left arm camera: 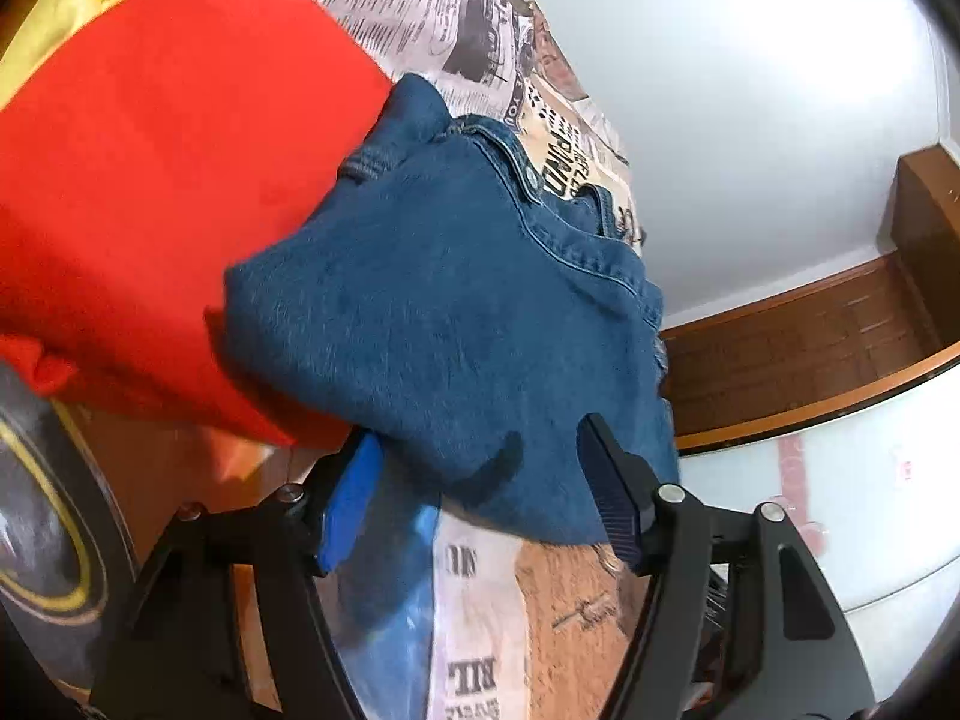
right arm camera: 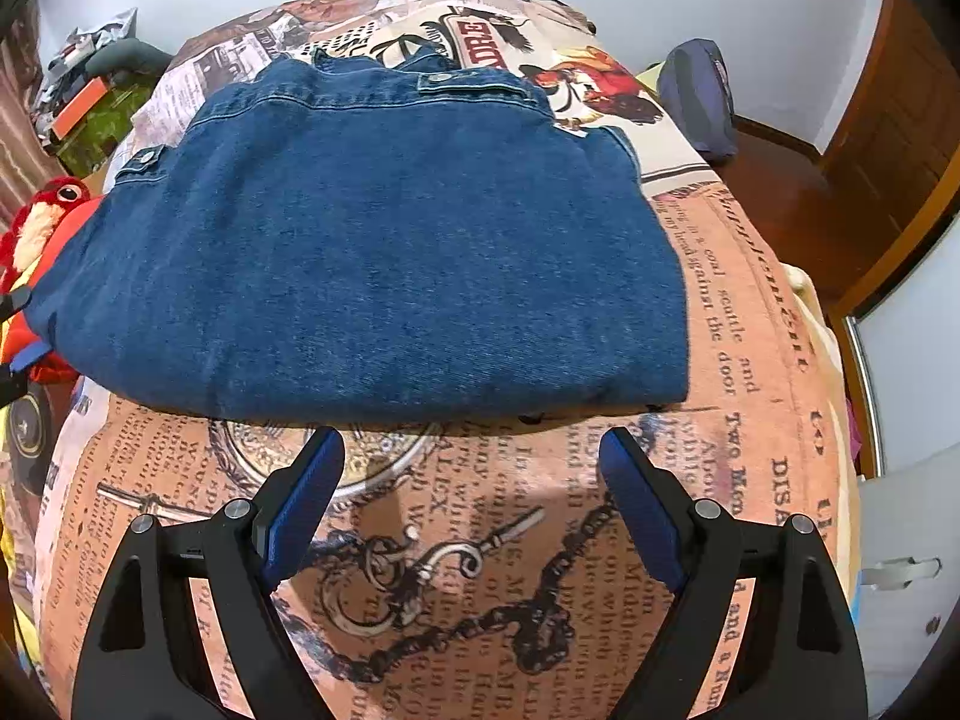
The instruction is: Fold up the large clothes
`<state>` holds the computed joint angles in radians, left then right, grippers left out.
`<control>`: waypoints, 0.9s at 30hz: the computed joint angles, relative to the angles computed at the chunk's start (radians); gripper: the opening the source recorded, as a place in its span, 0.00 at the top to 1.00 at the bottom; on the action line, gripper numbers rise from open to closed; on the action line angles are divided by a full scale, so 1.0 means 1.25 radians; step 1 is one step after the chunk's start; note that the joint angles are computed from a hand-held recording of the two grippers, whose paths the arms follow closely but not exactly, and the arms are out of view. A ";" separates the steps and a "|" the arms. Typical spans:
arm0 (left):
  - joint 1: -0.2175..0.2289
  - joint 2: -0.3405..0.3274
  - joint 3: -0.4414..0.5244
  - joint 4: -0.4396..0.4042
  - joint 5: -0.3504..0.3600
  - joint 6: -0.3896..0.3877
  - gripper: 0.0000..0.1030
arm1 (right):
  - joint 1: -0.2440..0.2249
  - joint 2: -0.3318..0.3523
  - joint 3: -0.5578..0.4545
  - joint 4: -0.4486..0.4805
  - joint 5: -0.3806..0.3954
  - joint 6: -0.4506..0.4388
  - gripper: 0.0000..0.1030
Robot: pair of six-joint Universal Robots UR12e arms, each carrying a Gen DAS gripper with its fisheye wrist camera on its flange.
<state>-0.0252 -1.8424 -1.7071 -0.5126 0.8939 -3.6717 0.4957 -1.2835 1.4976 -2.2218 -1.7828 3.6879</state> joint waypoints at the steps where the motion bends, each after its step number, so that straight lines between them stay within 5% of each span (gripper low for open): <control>1: -0.005 -0.006 0.010 -0.015 0.027 0.009 0.36 | 0.000 0.001 -0.001 -0.001 0.002 0.002 0.18; 4: -0.014 -0.018 0.026 -0.055 0.114 0.023 0.36 | -0.001 0.004 -0.003 -0.006 0.010 0.008 0.18; 7: -0.001 -0.040 0.026 -0.024 0.056 -0.043 0.47 | 0.001 0.006 -0.005 -0.003 0.008 0.013 0.18; 10: -0.008 -0.045 0.044 -0.015 0.082 -0.054 0.51 | 0.002 0.009 -0.009 0.008 0.004 0.018 0.18; 12: -0.021 -0.047 0.061 -0.011 0.119 -0.023 0.51 | 0.003 0.012 -0.016 0.023 0.001 0.021 0.18; 16: -0.058 -0.047 0.108 -0.070 0.266 0.094 0.77 | 0.010 0.018 -0.038 0.047 -0.017 0.036 0.18; 19: -0.072 -0.023 0.091 0.004 0.309 0.142 0.80 | 0.020 0.025 -0.066 0.052 -0.029 0.037 0.18; 24: -0.056 0.017 0.068 0.130 0.227 0.143 0.83 | 0.043 0.065 -0.154 0.057 -0.059 -0.006 0.18; 27: -0.053 0.040 0.057 0.170 0.232 0.168 0.84 | 0.057 0.105 -0.219 0.049 -0.061 -0.051 0.18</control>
<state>-0.0921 -1.7923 -1.6356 -0.2996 1.1844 -3.4615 0.5676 -1.1524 1.2244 -2.1604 -1.8587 3.6237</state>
